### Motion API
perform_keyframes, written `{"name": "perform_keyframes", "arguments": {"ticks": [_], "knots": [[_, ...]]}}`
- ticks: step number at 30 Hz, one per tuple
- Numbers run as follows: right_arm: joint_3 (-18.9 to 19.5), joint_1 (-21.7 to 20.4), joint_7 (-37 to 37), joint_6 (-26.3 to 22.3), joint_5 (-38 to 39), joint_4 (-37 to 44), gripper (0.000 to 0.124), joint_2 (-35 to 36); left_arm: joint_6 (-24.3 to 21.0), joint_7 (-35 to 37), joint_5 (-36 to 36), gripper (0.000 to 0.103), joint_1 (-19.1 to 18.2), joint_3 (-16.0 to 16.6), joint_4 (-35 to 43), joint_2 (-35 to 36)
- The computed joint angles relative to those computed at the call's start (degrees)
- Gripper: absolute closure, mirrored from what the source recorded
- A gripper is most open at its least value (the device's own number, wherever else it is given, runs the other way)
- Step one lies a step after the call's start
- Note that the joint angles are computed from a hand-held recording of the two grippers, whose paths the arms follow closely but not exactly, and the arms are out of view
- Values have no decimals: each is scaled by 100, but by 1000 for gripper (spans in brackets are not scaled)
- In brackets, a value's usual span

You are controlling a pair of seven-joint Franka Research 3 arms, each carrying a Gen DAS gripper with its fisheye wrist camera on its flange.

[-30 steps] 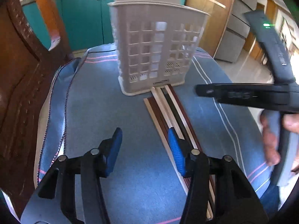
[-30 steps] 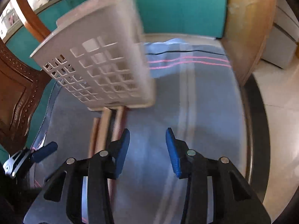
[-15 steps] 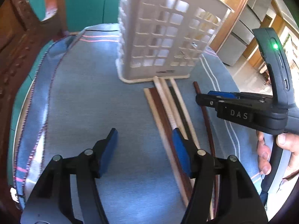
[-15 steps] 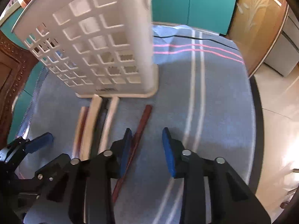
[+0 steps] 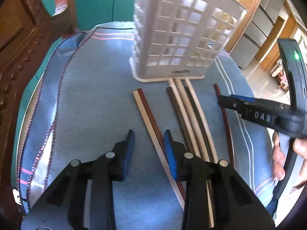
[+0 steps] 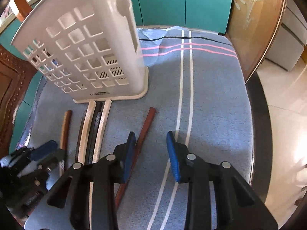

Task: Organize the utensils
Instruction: 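Grasp a light wooden chopstick with the left tool while the right tool grasps a red-brown chopstick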

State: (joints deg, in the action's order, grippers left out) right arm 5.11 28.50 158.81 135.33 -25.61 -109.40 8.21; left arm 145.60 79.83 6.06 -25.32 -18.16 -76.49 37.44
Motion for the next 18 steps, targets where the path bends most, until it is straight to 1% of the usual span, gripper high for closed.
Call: {"name": "perform_keyframes", "arguments": {"ticks": [1, 4, 6, 9, 11, 12, 13, 14, 16, 17, 18], "knots": [[3, 20, -7, -63, -51, 49, 90, 41, -65, -31, 1, 70, -47, 9, 176, 115], [38, 172, 64, -345, -257, 243, 90, 158, -47, -45, 3, 71, -83, 23, 250, 180], [37, 234, 21, -429, -325, 369, 90, 254, -60, 58, -27, 84, -88, -51, 308, 236], [4, 297, 4, -437, -351, 466, 90, 345, -51, 171, -29, 87, -122, -70, 340, 269], [-7, 327, 9, -430, -332, 460, 90, 324, 16, 214, -118, 89, -63, -115, 221, 211], [-15, 325, 11, -380, -319, 451, 90, 336, 97, 199, -139, 90, -46, -112, 128, 153], [-22, 324, 15, -338, -304, 431, 90, 333, 232, 168, -109, 97, -40, -71, -6, 62], [-28, 320, 18, -293, -286, 384, 90, 306, 425, 147, -84, 99, -19, -53, -189, -60], [-25, 314, 20, -274, -274, 309, 90, 236, 824, 222, -168, 99, 137, -163, -539, -281], [-21, 305, -10, -304, -253, 318, 90, 205, 885, 191, -153, 99, 133, -150, -554, -299], [-23, 287, -23, -284, -253, 280, 90, 173, 942, 85, -68, 99, 83, -57, -606, -345]]}}
